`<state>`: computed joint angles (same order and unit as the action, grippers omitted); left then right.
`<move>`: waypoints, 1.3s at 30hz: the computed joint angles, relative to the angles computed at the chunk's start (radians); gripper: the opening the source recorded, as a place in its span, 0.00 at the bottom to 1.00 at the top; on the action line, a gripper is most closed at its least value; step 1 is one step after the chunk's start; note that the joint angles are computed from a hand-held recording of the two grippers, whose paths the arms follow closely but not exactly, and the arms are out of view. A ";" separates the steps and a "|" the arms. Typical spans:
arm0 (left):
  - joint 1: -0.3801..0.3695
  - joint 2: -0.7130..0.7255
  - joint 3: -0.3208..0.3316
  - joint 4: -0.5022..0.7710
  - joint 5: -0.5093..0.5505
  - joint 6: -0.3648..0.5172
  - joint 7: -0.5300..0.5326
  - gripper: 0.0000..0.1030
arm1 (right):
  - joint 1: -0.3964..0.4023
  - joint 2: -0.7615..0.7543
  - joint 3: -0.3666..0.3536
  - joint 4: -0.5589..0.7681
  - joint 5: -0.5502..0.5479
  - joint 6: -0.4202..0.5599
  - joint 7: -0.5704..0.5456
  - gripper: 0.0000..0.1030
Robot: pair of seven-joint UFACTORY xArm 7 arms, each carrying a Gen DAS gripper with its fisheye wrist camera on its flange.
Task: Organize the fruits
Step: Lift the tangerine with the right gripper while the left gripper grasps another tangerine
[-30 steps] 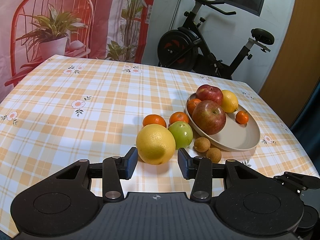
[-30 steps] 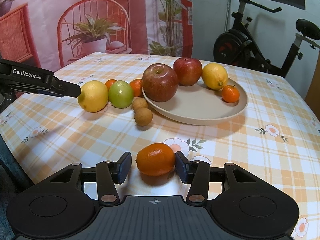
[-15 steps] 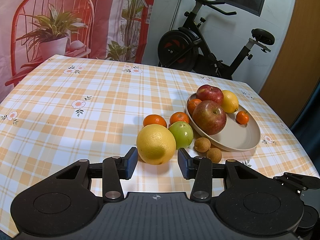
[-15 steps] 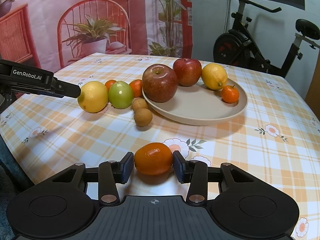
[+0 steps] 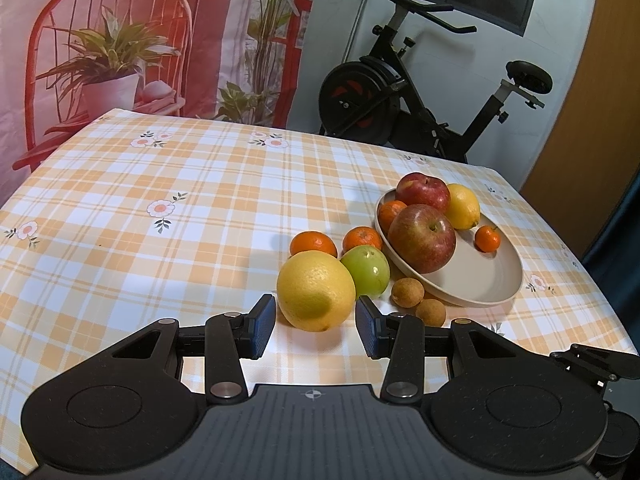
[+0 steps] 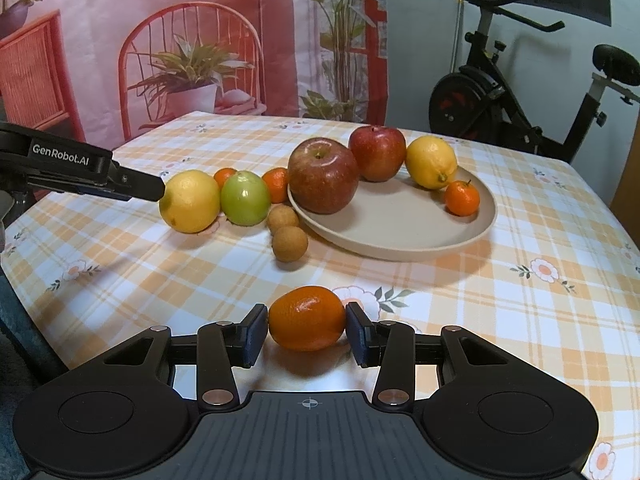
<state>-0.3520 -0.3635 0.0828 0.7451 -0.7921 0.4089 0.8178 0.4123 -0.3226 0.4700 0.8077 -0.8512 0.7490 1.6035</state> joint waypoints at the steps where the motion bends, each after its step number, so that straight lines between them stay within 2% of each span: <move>1: 0.001 0.001 -0.001 0.001 0.000 -0.001 -0.002 0.45 | -0.001 -0.001 0.000 0.000 -0.003 0.000 0.001 0.38; 10: 0.035 0.065 0.000 0.082 -0.002 0.025 -0.059 0.45 | -0.030 -0.012 -0.011 0.001 -0.049 -0.023 -0.012 0.38; 13: 0.052 0.083 -0.019 0.114 0.007 -0.013 -0.056 0.45 | -0.048 -0.010 -0.017 0.007 -0.077 -0.040 -0.017 0.38; 24: 0.086 0.182 -0.054 0.325 0.023 -0.012 -0.083 0.45 | -0.131 0.003 -0.046 0.066 -0.249 -0.111 0.025 0.38; 29: 0.124 0.261 -0.090 0.414 0.103 0.114 -0.159 0.46 | -0.144 0.035 -0.064 0.091 -0.319 -0.143 0.056 0.38; 33: 0.156 0.329 -0.128 0.447 0.206 0.205 -0.289 0.45 | -0.135 0.048 -0.085 0.078 -0.325 -0.169 0.080 0.38; 37: 0.176 0.383 -0.150 0.479 0.243 0.291 -0.407 0.45 | -0.129 0.049 -0.096 0.055 -0.325 -0.180 0.101 0.38; 39: 0.180 0.405 -0.160 0.493 0.272 0.307 -0.447 0.45 | -0.130 0.044 -0.100 0.043 -0.327 -0.187 0.117 0.38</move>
